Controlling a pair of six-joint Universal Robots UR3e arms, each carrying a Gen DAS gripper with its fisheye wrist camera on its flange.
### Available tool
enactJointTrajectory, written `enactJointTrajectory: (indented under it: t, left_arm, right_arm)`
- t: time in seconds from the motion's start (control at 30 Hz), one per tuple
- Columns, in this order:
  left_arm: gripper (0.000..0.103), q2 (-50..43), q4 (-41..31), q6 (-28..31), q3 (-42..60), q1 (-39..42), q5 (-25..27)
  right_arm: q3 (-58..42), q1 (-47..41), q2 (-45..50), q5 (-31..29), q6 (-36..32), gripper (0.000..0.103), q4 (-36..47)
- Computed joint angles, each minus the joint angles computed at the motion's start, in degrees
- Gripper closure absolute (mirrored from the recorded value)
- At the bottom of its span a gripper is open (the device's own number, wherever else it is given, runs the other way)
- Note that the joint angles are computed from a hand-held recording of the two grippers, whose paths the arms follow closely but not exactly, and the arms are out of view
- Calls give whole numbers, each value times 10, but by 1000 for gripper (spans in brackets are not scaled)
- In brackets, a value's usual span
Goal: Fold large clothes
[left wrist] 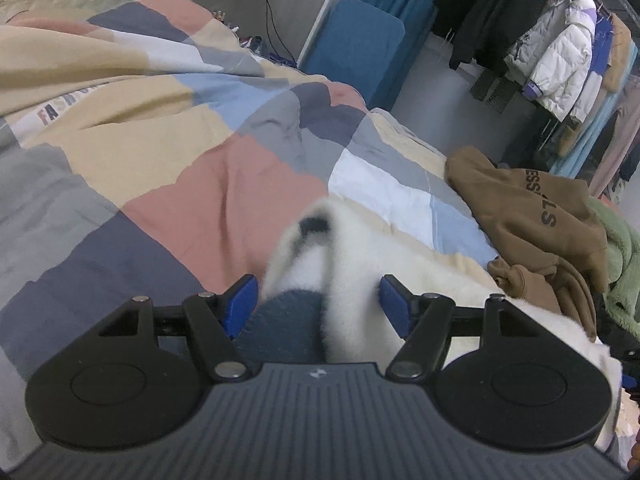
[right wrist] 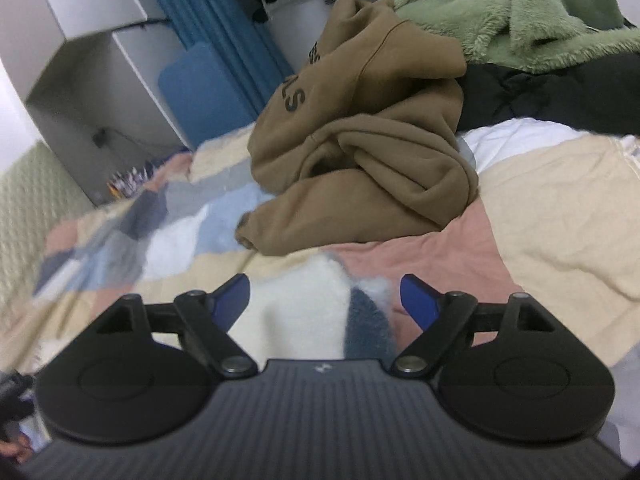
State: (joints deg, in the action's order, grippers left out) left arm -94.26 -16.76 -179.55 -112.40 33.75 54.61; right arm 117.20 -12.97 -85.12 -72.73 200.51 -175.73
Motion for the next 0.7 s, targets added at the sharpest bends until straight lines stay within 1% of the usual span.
enactJointTrajectory:
  t: [0.03, 0.17, 0.23, 0.3, 0.33, 0.4, 0.43, 0.47, 0.5, 0.53, 0.57, 0.63, 0.7]
  left_arm:
    - [31, -4, 4, -1, -1, 0, -3]
    - [31, -19, 8, -17, 3, 2, -15]
    - [31, -20, 4, -19, 3, 6, -25]
    - [31, -20, 3, -18, 1, 6, -29]
    - [32, -18, 0, -16, 0, 6, -30]
    - [35, -14, 4, -10, -5, 6, -31]
    - [44, -12, 4, -6, -7, 6, -34]
    - [55, -9, 3, -3, -9, 7, -36]
    - [60, -5, 2, 1, -11, 7, -37]
    - [71, 2, 4, 7, -14, 6, -35]
    - [76, 10, 3, 18, -16, 4, -34]
    - [79, 26, 17, 29, -27, 8, -45]
    - [80, 40, 36, 18, -41, 23, -71]
  right_arm:
    - [-13, 10, 14, -10, -2, 25, 8]
    - [-27, 26, 50, -16, 2, 32, 9]
    - [-28, 30, 54, -21, 2, 35, 8]
    - [-20, 19, 45, -1, 9, 46, 11]
    - [-15, 13, 40, 11, 15, 49, 11]
    - [-5, 6, 28, 25, 18, 62, 12]
    - [-1, 5, 22, 27, 18, 64, 13]
    - [3, 5, 17, 28, 17, 69, 12]
    - [6, 4, 13, 30, 17, 72, 8]
    - [10, 5, 6, 31, 17, 72, 3]
    - [14, 5, 2, 30, 18, 74, -5]
    - [25, 3, -7, 32, 19, 75, -28]
    - [37, -2, -12, 39, 28, 76, -63]
